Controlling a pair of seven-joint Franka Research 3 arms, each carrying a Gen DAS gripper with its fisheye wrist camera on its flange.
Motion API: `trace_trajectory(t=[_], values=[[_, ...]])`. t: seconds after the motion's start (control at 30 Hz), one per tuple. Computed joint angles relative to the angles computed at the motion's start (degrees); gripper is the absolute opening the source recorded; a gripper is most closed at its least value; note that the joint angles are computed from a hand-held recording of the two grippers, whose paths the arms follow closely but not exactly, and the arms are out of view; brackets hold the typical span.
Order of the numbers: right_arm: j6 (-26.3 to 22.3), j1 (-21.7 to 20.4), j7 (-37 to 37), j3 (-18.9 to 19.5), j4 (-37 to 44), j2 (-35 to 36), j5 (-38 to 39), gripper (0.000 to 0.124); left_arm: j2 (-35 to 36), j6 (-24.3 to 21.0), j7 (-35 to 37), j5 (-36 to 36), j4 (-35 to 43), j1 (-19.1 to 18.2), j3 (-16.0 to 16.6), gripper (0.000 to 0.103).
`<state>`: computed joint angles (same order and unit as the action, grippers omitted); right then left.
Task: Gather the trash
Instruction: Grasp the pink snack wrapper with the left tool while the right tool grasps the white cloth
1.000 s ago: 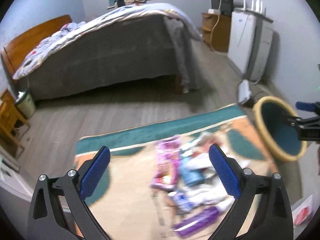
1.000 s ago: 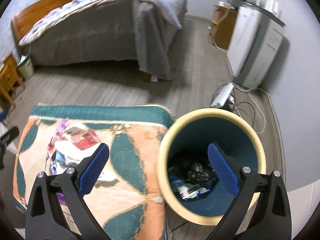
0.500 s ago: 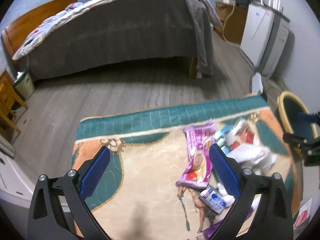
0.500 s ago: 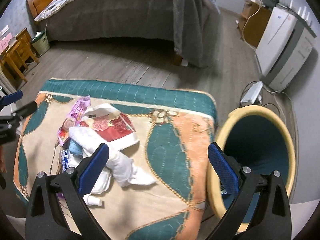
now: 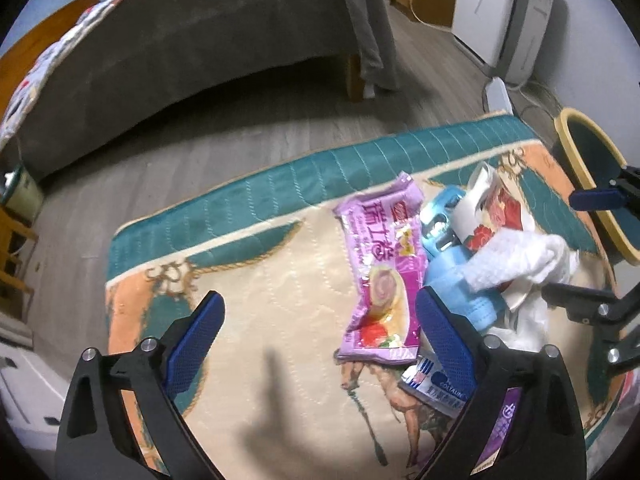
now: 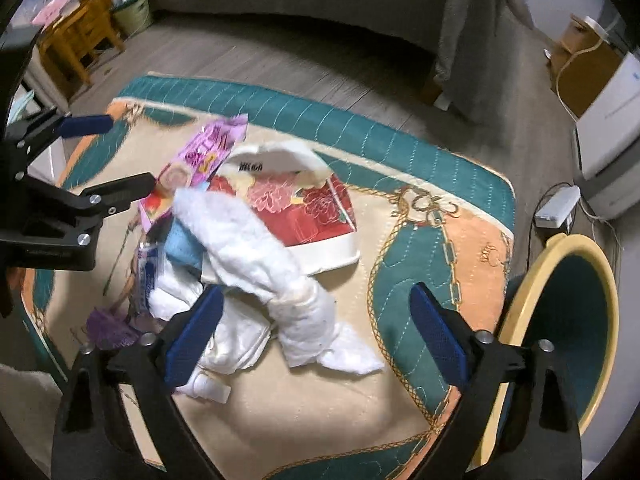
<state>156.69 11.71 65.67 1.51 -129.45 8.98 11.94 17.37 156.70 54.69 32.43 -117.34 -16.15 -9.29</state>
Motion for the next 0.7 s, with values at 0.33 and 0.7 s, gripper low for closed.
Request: trace_trajectory(t=[0.33, 0.7], values=[[-7.0, -1.1, -6.1, 1.0, 2.9, 1.6, 5.3, 0.039, 4.2, -4.1, 9.3, -9.3, 4.0, 2.2, -3.5, 0.066], [-7.0, -2.2, -8.7, 0.8, 1.5, -1.4, 11.7, 0.029, 1.5, -2.3, 16.9, -16.6, 0.7, 2.2, -4.4, 0.010]])
